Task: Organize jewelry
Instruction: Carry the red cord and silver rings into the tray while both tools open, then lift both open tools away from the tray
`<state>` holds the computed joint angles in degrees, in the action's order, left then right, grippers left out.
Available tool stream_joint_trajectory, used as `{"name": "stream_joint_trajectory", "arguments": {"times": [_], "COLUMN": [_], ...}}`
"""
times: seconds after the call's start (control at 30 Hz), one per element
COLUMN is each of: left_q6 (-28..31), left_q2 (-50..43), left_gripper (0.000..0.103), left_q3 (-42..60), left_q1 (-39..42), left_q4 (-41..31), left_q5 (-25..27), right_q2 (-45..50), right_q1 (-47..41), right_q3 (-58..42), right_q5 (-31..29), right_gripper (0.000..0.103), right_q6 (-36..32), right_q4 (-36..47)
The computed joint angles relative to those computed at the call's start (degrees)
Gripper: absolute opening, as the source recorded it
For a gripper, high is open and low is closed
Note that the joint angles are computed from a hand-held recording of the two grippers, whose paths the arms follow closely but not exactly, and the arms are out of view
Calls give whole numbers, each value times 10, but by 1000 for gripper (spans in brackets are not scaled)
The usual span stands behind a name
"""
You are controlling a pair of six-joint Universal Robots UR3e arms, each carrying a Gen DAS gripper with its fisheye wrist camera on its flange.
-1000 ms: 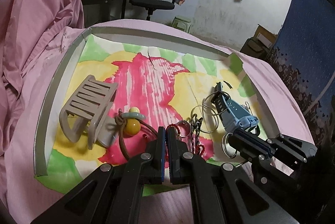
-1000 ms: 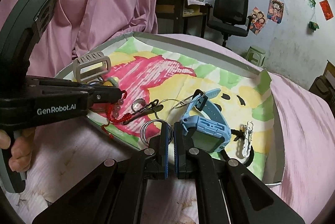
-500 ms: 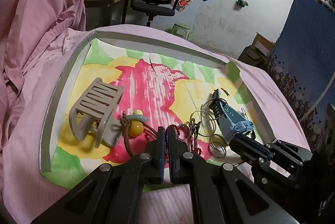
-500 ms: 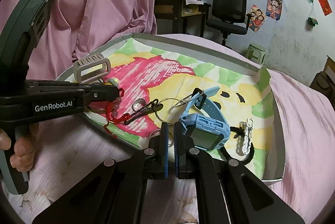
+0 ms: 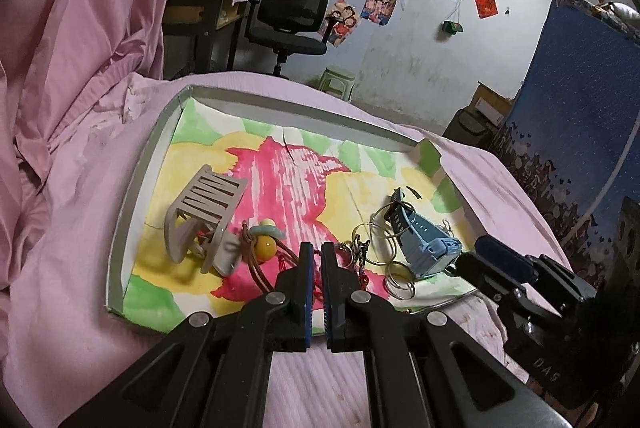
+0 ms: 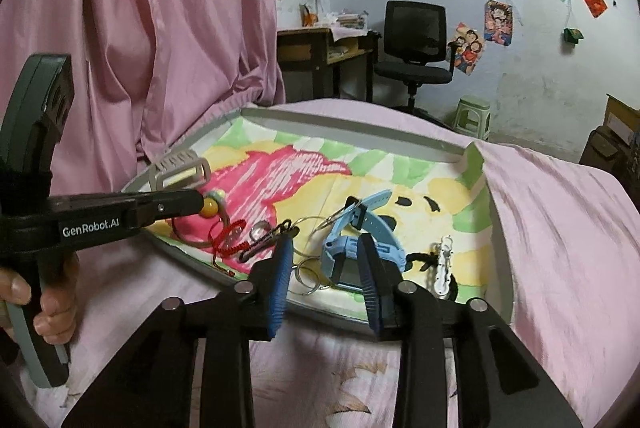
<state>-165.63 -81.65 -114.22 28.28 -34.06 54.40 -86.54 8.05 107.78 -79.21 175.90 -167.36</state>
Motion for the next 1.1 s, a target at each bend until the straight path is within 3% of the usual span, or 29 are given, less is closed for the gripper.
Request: {"name": "stream_joint_trajectory", "arguments": {"times": [0.27, 0.37, 0.6, 0.67, 0.73, 0.93, 1.1], "left_q6": [5, 8, 13, 16, 16, 24, 33], "left_q2": [28, 39, 61, 71, 84, 137, 182], "left_gripper": [4, 4, 6, 12, 26, 56, 67], "left_q3": [-28, -37, -55, -62, -73, -111, -135], "left_q1": [12, 16, 24, 29, 36, 68, 98], "left_q4": [24, 24, 23, 21, 23, 29, 15], "left_q5": [-11, -14, -21, -25, -30, -53, -73], "right_q2": [-14, -20, -34, -42, -47, -59, -74], "right_q1": [-11, -17, -24, -29, -29, -29, -33], "right_q3": [15, 23, 40, 49, 55, 64, 79], "right_q5": [-1, 2, 5, 8, 8, 7, 9], "right_gripper": [30, 37, 39, 44, 44, 47, 55], "right_q6": [19, 27, 37, 40, 43, 50, 62], "right_q4": [-22, -33, -46, -51, -54, -57, -69]}}
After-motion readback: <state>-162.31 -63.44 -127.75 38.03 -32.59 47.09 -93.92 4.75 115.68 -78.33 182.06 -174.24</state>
